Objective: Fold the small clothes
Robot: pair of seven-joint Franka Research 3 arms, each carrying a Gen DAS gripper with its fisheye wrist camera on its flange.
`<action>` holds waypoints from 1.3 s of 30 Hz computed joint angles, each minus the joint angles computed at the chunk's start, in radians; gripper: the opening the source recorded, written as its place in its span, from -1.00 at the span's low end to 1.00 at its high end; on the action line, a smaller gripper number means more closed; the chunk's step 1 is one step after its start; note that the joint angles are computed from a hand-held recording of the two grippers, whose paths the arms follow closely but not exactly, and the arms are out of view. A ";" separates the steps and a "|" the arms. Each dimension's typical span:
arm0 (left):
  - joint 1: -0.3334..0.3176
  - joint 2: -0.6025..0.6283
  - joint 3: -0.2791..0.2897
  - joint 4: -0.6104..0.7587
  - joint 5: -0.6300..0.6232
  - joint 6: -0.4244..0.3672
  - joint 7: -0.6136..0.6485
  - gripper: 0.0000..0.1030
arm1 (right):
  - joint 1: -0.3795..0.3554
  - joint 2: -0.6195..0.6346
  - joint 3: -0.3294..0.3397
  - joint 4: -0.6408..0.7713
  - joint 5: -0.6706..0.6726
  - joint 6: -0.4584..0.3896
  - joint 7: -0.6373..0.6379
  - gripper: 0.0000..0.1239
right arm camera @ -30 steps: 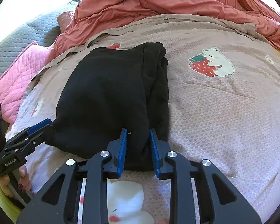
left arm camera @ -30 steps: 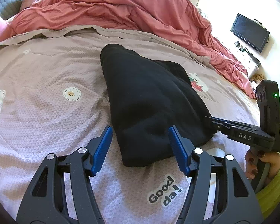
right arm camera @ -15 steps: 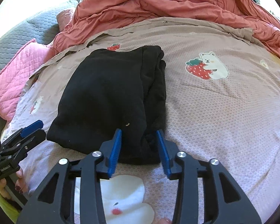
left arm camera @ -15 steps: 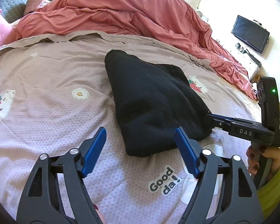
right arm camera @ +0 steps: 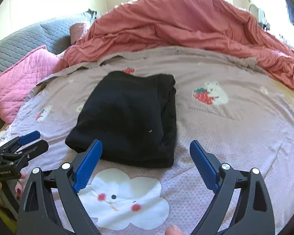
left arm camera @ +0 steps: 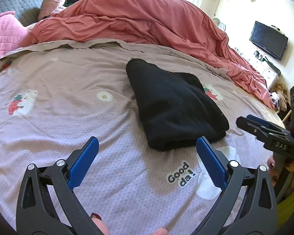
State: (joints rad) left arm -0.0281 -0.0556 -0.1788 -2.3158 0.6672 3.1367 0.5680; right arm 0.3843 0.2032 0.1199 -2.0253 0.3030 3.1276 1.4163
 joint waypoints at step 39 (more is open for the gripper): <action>-0.025 -0.120 -0.053 -0.134 -0.089 -0.095 0.029 0.81 | 0.161 -0.128 -0.166 -0.269 -0.358 0.074 0.387 0.59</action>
